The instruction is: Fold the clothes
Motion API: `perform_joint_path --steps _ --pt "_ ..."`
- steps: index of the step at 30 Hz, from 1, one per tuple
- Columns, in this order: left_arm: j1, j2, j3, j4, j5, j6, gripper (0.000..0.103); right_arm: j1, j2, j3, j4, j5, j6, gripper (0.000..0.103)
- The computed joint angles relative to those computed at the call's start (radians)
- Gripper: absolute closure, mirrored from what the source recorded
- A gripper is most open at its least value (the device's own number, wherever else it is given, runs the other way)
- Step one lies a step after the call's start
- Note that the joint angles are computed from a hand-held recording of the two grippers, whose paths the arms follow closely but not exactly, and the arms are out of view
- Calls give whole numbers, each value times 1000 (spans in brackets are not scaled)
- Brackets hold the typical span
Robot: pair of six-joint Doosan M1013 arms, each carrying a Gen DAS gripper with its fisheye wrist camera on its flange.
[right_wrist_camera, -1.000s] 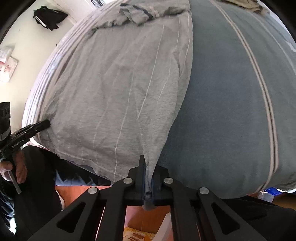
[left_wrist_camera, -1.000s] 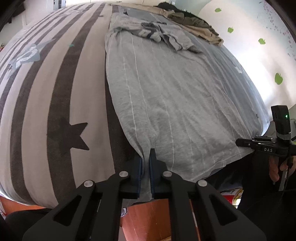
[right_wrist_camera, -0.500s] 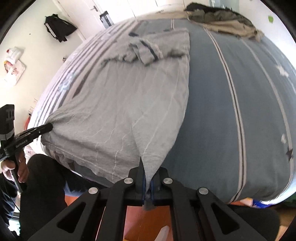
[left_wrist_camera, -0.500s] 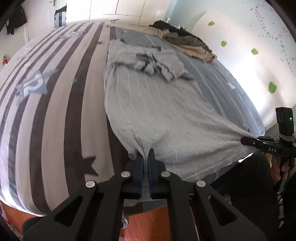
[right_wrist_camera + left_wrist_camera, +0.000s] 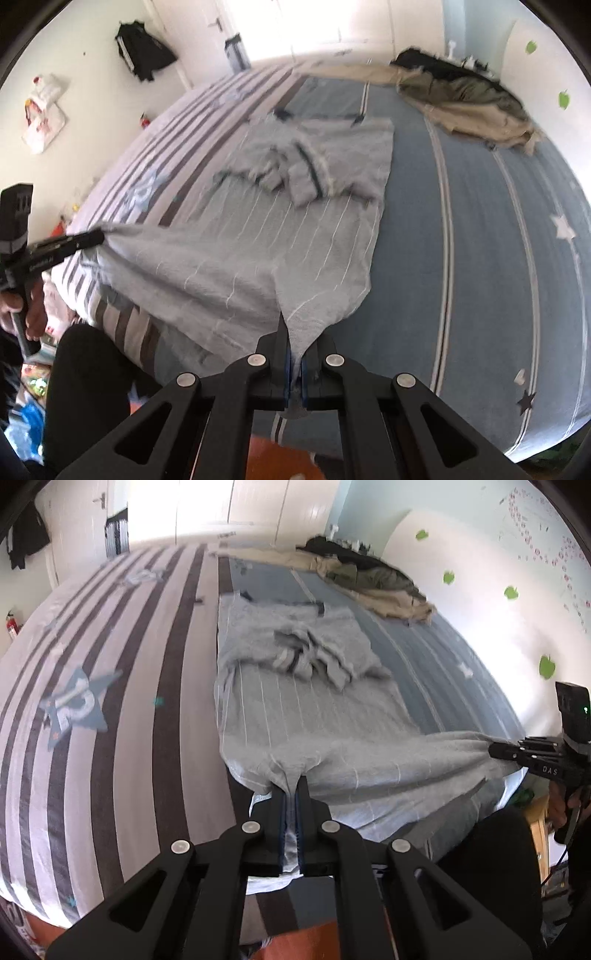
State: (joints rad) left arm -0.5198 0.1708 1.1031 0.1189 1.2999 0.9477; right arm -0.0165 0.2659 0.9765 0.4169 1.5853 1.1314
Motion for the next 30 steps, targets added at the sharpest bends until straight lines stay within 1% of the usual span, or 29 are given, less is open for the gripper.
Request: perform_joint_path --steps 2,5,8,10,12,13,14,15,16,17,19,21,22,24,26,28,30 --pt "-7 -14 28 -28 25 -8 100 -4 -14 39 -11 25 -11 100" --pt "-30 -34 62 -45 62 -6 100 -13 -38 87 -16 65 -19 100" --pt "-40 -48 94 -43 63 -16 100 -13 -55 115 -47 99 -28 99" --pt "-36 -48 110 -12 97 -41 99 -5 -56 132 -96 130 -38 95" --pt "-32 -44 125 21 137 -69 99 7 -50 148 -178 159 -32 90" --pt "-22 -44 134 18 161 -85 99 10 -47 154 -223 176 -27 90" --pt "-11 -48 145 1 169 -102 99 8 -47 157 -241 183 -25 89" --pt "-1 -53 157 -20 170 -117 98 3 -47 161 -251 182 -21 89" --pt "1 -56 165 -26 172 -122 94 -1 -46 164 -260 181 -18 89" --pt "0 -60 172 -28 175 -124 91 -5 -46 168 -269 180 -14 89" --pt "-7 -55 171 -35 202 -105 82 -9 -41 169 -268 175 -2 89" --pt "-16 -51 173 -41 220 -88 79 -8 -36 170 -254 168 6 88" --pt "-20 -50 174 -41 227 -80 76 -5 -36 174 -241 160 3 85" --pt "-26 -47 179 -38 241 -70 75 8 -26 177 -222 153 -2 81" --pt "-22 -53 189 -43 238 -84 74 19 -12 179 -214 155 16 78" --pt "-15 -63 201 -47 226 -104 70 24 -1 182 -197 154 41 78" --pt "-12 -72 209 -34 214 -127 66 31 0 187 -189 136 45 78"
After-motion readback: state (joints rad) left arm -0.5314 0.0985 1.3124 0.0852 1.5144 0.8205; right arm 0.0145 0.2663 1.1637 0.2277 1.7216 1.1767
